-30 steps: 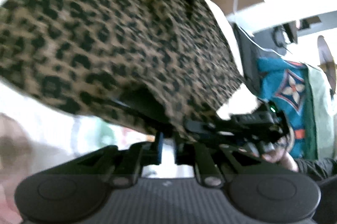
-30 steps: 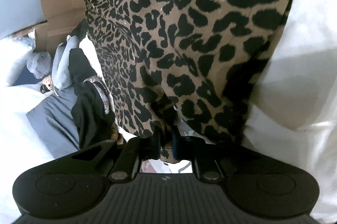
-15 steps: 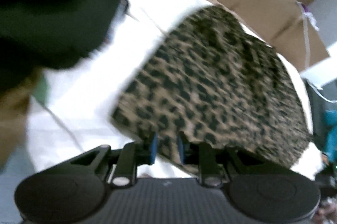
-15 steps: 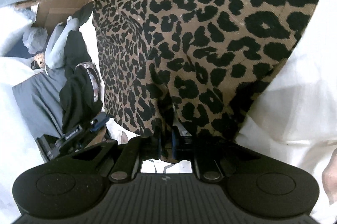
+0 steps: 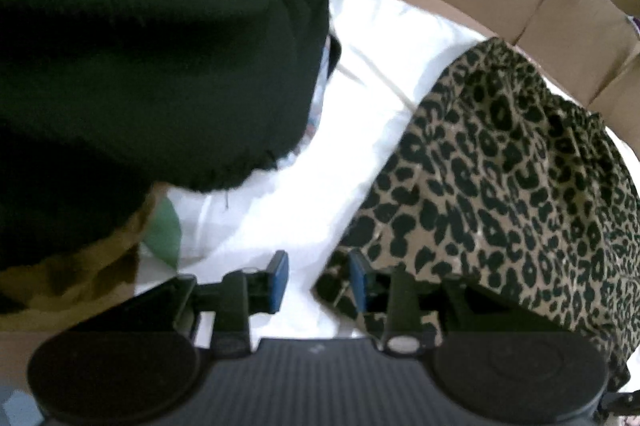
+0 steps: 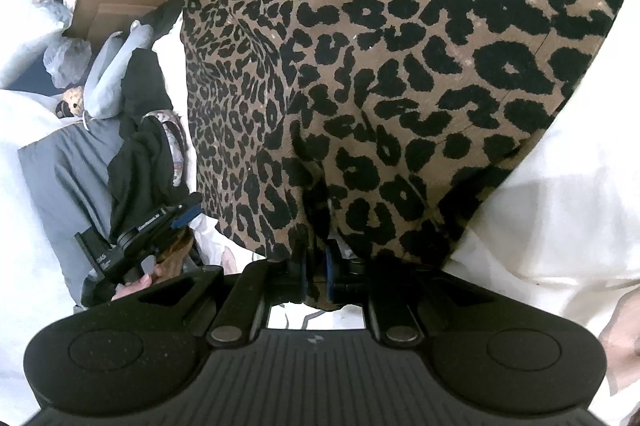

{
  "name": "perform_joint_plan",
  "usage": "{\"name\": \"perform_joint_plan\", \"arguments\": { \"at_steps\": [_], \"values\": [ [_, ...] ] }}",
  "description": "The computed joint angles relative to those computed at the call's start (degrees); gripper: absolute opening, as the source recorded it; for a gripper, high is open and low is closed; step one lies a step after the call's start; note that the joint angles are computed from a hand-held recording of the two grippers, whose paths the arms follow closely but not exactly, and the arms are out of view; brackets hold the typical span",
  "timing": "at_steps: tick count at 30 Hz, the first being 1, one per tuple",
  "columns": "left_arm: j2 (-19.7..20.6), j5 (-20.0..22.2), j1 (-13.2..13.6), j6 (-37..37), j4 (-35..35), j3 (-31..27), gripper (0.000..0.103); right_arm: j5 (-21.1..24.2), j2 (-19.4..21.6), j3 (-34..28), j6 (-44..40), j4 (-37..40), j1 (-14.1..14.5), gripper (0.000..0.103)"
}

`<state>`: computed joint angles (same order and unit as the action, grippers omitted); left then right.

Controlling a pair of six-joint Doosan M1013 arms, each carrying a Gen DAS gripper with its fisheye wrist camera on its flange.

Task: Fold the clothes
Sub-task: 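Grasp the skirt's lower edge with the left tool while the right tool holds it up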

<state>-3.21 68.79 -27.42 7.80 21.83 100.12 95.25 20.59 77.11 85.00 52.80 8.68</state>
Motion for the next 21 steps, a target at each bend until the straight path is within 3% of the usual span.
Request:
{"name": "perform_joint_plan", "arguments": {
  "at_steps": [10, 11, 12, 14, 21],
  "values": [
    [0.7, -3.2, -0.7, 0.2, -0.1, 0.7, 0.037, -0.9, 0.0, -0.9, -1.3, -2.6, 0.1, 0.005],
    [0.6, -3.3, -0.7, -0.3, 0.2, 0.9, 0.029, -0.9, 0.1, -1.0, -1.4, -2.7, 0.1, 0.005],
    [0.5, -3.4, -0.7, -0.8, 0.5, 1.1, 0.010, -1.0, 0.1, -1.1, -1.5, -2.8, 0.1, 0.005],
    [0.0, -3.7, -0.6, -0.8, 0.3, 1.1, 0.007, -0.8, 0.1, -1.1, -1.5, -2.9, 0.0, 0.005],
    [-0.2, 2.5, -2.2, -0.3, 6.2, -1.8, 0.007, 1.0, 0.4, -2.0, -2.9, -2.9, 0.5, 0.005]
  ]
}}
